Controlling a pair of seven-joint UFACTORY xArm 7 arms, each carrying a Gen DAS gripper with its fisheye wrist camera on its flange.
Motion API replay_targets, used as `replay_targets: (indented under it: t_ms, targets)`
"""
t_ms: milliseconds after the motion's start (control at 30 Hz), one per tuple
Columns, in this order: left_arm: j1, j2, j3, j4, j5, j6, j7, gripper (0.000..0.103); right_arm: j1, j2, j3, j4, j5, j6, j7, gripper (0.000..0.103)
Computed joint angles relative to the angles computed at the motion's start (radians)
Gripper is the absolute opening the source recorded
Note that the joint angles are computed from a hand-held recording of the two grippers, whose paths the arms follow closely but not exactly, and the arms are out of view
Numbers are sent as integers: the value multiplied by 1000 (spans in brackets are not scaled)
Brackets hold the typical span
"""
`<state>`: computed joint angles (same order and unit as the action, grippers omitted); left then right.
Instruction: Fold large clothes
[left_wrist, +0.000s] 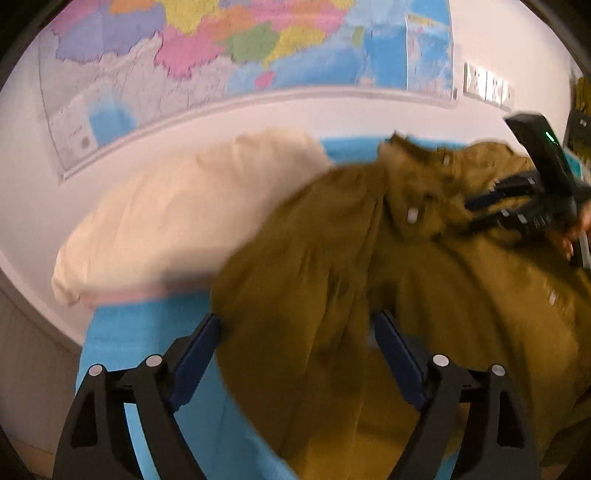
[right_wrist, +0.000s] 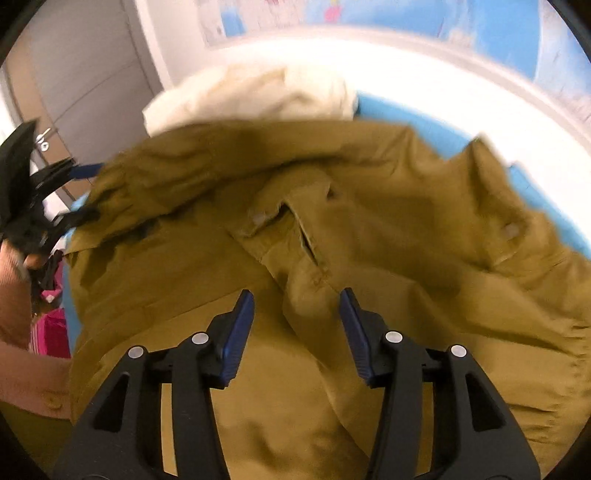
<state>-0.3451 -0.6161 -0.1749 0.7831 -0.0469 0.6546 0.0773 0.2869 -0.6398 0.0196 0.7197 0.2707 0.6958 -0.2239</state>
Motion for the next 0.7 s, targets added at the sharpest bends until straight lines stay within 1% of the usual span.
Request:
replay_targets:
  t_ms: [100,133,167,200,233,300,333,367,400,433,467,500,567,633,667,700]
  targets:
    - [28,-22,-22,-45,52,42,-4,83,-5,29,26,6,-2,-10,41,55]
    - [35,-33,-25,-65,67,45,-5,80,6,22,23,4,5,-15,38,58]
    - [34,-31,-20,-72,68,36,-3,59,18,19,23,7,12,-18,36,60]
    - [5,-25,20,-70,29,40,26,28,23,19,26,12,12,-19,38,62]
    - [-12,-15,52,-55,-7,55,47,17,27,22,34,21,8,-19,43,63]
    - [-7,4,75,-1,-39,65,63,10,62,23,14,36,43,-17,25,63]
    - [-18,9,96,31,-66,75,89,9,83,22,-3,42,74,-15,12,62]
    - [-39,21,132,83,-114,97,126,9,105,17,-17,50,110,-20,1,62]
    - [-52,32,155,127,-154,121,158,9,120,15,-19,51,134,-35,-10,62]
    - [-57,46,165,185,-179,149,185,9,145,10,-25,53,166,-53,-29,62]
    - [-51,70,162,253,-184,180,205,10,177,3,-38,54,204,-68,-57,63]
    - [-46,85,154,295,-193,204,218,10,203,10,-51,67,236,-73,-81,64]
    - [-45,126,140,381,-217,259,244,10,290,21,-80,79,342,-94,-161,76]
    - [-33,155,115,421,-225,284,250,10,328,48,-73,89,408,-132,-211,79]
    - [-33,162,110,431,-235,295,261,10,352,63,-84,95,454,-140,-241,78]
    - [-36,161,105,427,-251,299,271,11,378,84,-104,102,523,-155,-267,78]
